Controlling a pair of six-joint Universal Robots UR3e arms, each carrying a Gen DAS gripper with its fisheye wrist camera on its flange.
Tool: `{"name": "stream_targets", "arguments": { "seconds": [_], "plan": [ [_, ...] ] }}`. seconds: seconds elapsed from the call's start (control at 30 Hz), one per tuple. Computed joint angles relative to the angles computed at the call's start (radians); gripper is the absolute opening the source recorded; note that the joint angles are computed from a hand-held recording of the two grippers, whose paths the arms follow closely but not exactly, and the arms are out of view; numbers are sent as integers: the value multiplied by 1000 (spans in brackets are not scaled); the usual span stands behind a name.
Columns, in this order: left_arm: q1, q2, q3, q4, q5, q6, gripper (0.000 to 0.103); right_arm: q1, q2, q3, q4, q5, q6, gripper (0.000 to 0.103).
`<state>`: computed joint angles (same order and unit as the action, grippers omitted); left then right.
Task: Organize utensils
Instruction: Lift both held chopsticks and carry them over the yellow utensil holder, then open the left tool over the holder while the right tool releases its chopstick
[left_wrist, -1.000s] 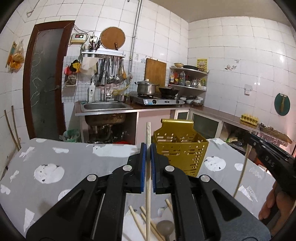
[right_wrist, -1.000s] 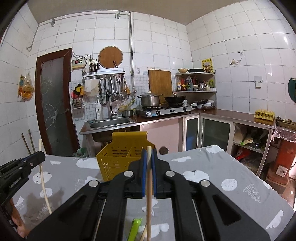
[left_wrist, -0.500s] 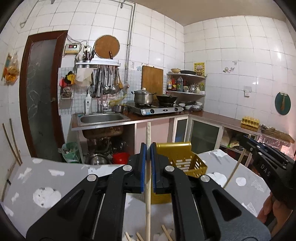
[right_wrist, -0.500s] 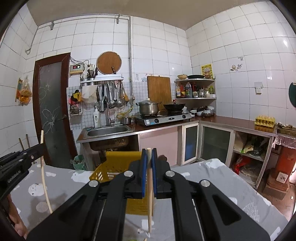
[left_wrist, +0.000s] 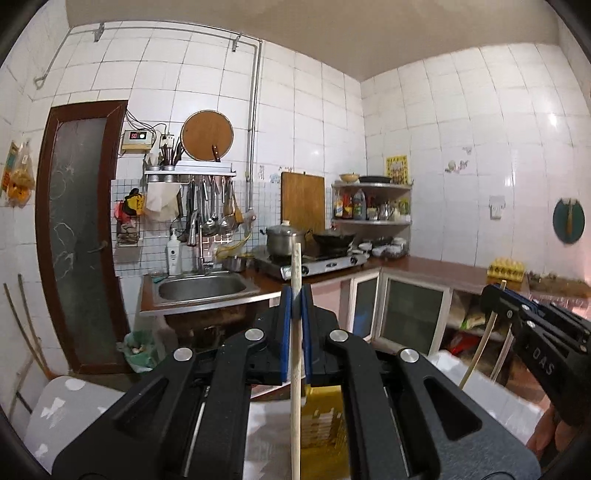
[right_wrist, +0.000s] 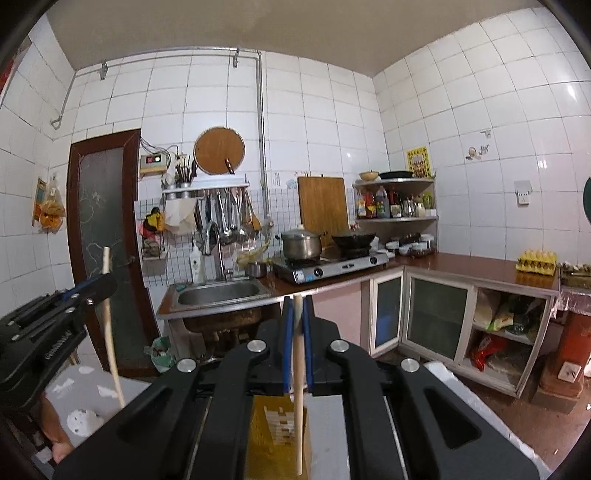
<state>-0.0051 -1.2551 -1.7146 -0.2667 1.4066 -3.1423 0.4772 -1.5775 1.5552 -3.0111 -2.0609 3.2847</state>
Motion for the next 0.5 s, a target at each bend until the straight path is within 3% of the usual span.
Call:
{"name": "stream_targets", "arguments": {
  "seconds": [0.23,0.33,0.5],
  "plan": [
    [-61,-236,232,60,78,-43,4,-42,138,-287,128,40,3,6],
    [-93,-358,336,65,106,-62,4,-71,186,-322,134,70,29,6],
    [-123,-494,340,144,137,-69,4,-123,245,-288,124,126,81,5]
  ]
}}
